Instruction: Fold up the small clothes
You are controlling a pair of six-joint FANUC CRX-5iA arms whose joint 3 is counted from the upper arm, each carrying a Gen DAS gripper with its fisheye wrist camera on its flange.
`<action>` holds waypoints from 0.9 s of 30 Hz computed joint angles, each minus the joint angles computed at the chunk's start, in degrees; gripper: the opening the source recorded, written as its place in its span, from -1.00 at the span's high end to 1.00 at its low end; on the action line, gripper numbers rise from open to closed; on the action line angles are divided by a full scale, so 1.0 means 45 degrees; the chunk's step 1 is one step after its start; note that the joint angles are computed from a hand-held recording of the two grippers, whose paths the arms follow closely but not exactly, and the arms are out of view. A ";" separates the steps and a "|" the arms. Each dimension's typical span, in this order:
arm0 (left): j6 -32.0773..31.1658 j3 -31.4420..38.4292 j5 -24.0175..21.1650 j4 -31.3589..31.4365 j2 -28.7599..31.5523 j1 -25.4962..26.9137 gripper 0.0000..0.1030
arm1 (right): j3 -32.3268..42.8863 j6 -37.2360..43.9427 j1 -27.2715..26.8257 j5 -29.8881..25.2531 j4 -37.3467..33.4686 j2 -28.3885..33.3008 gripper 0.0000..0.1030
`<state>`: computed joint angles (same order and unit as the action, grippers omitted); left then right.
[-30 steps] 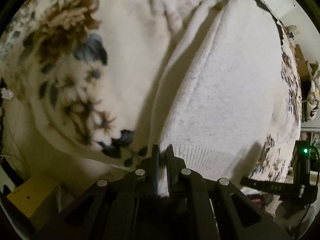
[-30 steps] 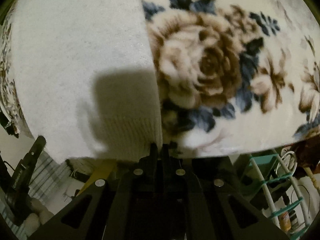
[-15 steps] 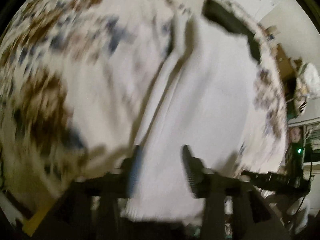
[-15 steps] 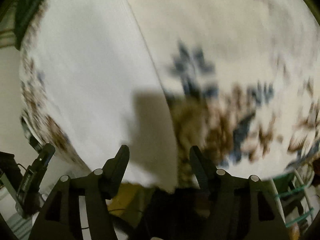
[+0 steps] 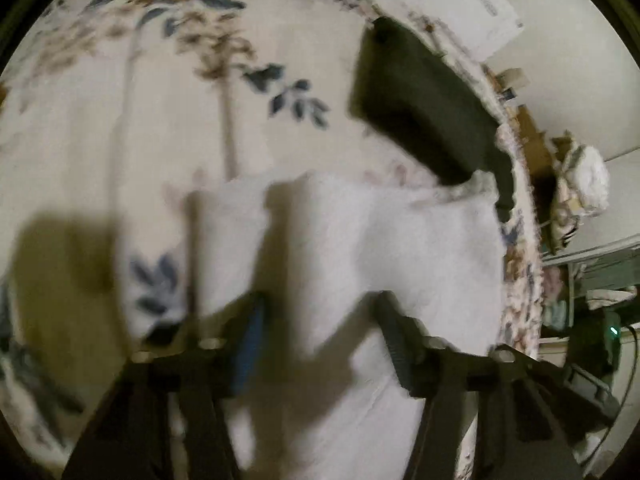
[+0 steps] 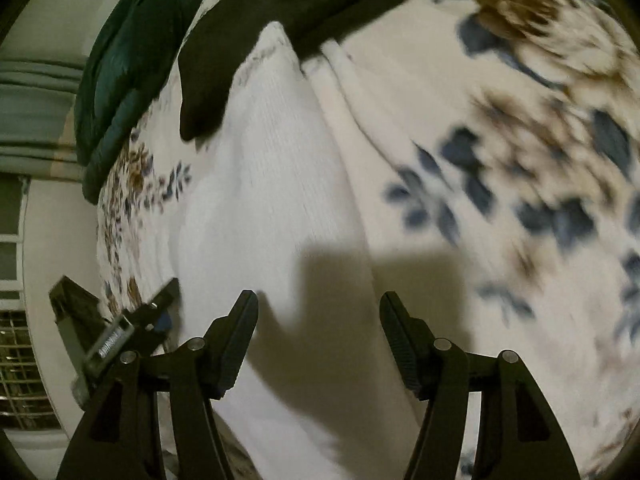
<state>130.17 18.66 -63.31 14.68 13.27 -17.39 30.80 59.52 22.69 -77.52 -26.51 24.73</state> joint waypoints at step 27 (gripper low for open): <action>0.1910 -0.1990 -0.2655 -0.1348 -0.3620 -0.1944 0.10 | -0.5081 0.0002 0.1359 -0.2186 -0.0064 -0.4003 -0.31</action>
